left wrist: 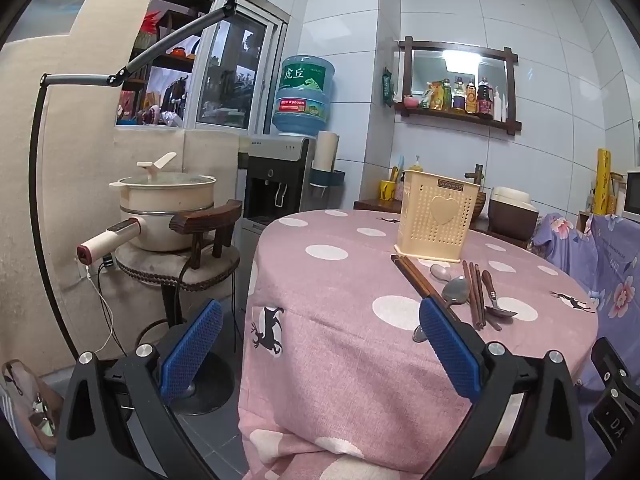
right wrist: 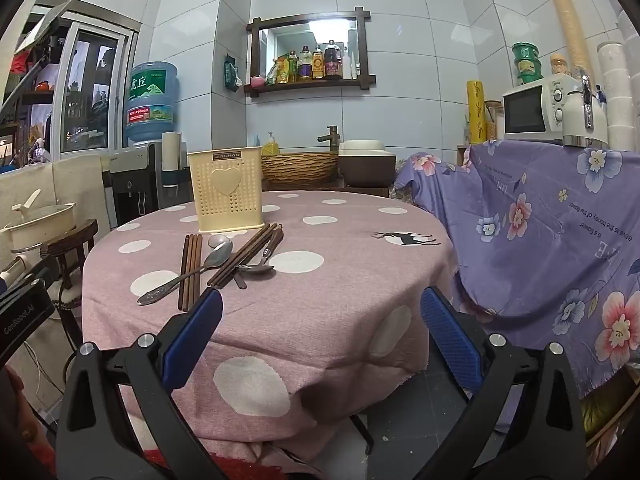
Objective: Organize utensils
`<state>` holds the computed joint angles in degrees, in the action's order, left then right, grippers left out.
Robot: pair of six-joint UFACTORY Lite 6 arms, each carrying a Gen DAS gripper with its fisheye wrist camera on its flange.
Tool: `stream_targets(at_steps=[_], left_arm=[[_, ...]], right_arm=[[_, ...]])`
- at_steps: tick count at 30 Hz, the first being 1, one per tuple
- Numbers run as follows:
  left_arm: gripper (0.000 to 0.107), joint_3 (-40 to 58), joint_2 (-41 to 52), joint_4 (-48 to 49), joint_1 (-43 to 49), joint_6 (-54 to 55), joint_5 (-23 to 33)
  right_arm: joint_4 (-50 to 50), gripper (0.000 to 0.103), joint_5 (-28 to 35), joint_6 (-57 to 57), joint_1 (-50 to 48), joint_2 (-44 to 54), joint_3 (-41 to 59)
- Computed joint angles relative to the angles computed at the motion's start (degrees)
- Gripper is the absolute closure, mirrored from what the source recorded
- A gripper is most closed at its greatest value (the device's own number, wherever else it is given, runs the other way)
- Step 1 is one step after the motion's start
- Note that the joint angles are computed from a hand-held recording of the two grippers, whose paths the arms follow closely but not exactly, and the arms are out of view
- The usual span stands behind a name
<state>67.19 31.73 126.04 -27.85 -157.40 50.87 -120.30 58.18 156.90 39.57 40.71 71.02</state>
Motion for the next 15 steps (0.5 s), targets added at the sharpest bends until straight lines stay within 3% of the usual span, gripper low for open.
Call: stream_targets(at_steps=[15], left_arm=[[0.009,0.0,0.1,0.2,0.1,-0.1,0.3]], right_arm=[[0.7,0.005,0.6,-0.4,0.3,0.5,0.5]])
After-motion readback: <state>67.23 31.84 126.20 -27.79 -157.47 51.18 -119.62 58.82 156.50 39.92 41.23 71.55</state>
